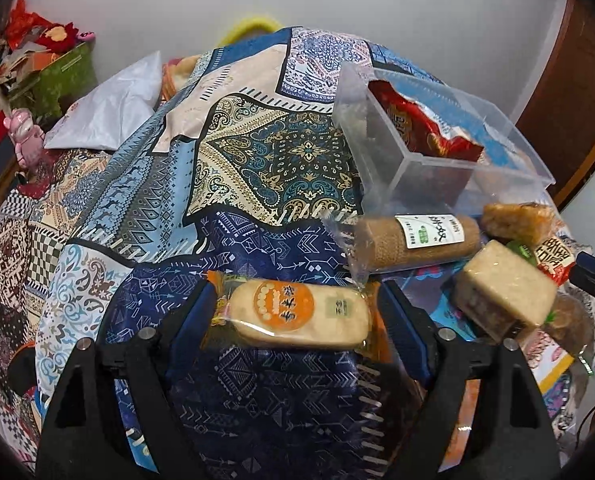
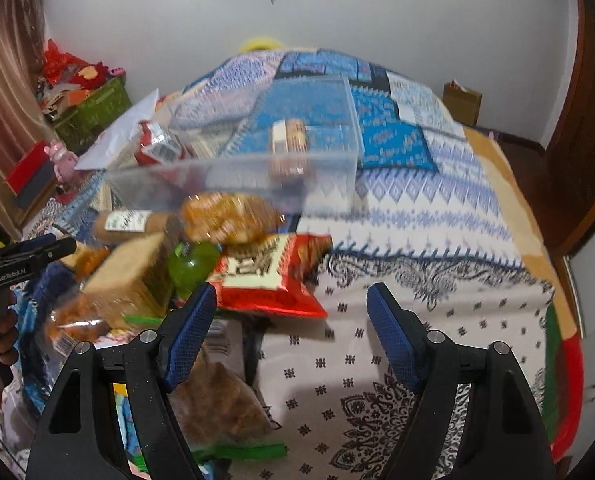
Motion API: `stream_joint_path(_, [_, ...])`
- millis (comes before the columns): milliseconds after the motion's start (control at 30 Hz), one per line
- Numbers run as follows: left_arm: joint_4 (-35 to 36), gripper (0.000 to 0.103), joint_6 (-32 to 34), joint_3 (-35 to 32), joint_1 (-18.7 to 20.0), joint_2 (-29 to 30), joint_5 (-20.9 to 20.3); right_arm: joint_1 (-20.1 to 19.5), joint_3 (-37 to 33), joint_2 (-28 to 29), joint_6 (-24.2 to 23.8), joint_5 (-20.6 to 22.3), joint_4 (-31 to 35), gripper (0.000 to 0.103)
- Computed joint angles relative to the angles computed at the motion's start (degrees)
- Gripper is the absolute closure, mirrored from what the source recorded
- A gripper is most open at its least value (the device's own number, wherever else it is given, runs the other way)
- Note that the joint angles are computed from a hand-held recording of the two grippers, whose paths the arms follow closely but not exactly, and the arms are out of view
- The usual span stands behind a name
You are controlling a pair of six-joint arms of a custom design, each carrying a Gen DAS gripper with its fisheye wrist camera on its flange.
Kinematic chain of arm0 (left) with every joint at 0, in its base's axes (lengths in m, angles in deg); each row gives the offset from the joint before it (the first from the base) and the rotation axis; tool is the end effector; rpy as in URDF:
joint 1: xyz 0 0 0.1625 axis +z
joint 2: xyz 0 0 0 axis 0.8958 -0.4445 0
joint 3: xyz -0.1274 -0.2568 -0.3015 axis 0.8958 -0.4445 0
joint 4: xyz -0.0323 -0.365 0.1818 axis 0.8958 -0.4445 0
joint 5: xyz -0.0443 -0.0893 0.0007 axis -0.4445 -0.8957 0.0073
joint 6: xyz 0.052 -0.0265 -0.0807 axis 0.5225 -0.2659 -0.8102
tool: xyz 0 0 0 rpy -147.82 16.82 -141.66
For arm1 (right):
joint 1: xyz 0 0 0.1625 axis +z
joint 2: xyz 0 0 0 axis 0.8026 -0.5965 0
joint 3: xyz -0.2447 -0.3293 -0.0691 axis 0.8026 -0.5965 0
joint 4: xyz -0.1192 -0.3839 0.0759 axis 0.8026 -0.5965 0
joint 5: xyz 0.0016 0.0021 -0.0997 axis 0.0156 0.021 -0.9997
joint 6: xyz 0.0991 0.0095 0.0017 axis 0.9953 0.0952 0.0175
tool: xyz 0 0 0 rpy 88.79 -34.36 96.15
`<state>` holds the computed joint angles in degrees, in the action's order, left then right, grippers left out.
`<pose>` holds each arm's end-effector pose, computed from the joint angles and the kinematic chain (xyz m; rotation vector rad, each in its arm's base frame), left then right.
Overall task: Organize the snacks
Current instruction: 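Grasp the stick-snack bag with left tool while right grasps red chip bag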
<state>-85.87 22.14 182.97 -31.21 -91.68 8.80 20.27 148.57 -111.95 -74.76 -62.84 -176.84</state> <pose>-0.3640 -0.4719 0.0333 0.4732 2.4248 -0.6767 -0.0088 -0.4127 0.4151 0.3830 -2.3693 0.7977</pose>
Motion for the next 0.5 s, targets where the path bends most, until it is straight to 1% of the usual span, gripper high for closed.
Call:
stream_joint_path(33, [-0.2, 0.015, 0.4, -0.3, 0.1, 0.4, 0.0, -0.4, -0.3, 0.0, 0.5, 0.7, 1.0, 0.028])
stream_joint_path(100, [-0.4, 0.010, 0.8, -1.0, 0.4, 1.4, -0.2, -0.3, -0.8, 0.4, 1.6, 0.7, 1.8, 0.028])
stream_joint_path(167, [-0.5, 0.009, 1.2, -1.7, 0.7, 2.3, -0.1, -0.1, -1.3, 0.8, 1.9, 0.8, 2.5, 0.028])
stream_joint_path(367, [-1.4, 0.002, 2.7, -3.3, 1.8, 4.2, -1.3, 0.9, -2.3, 3.3, 1.8, 0.3, 2.9, 0.028])
stream_joint_path(500, [1.8, 0.001, 1.4, -4.8, 3.0, 5.5, -3.2, 0.6, -3.6, 4.8, 3.4, 0.7, 5.4, 0.028])
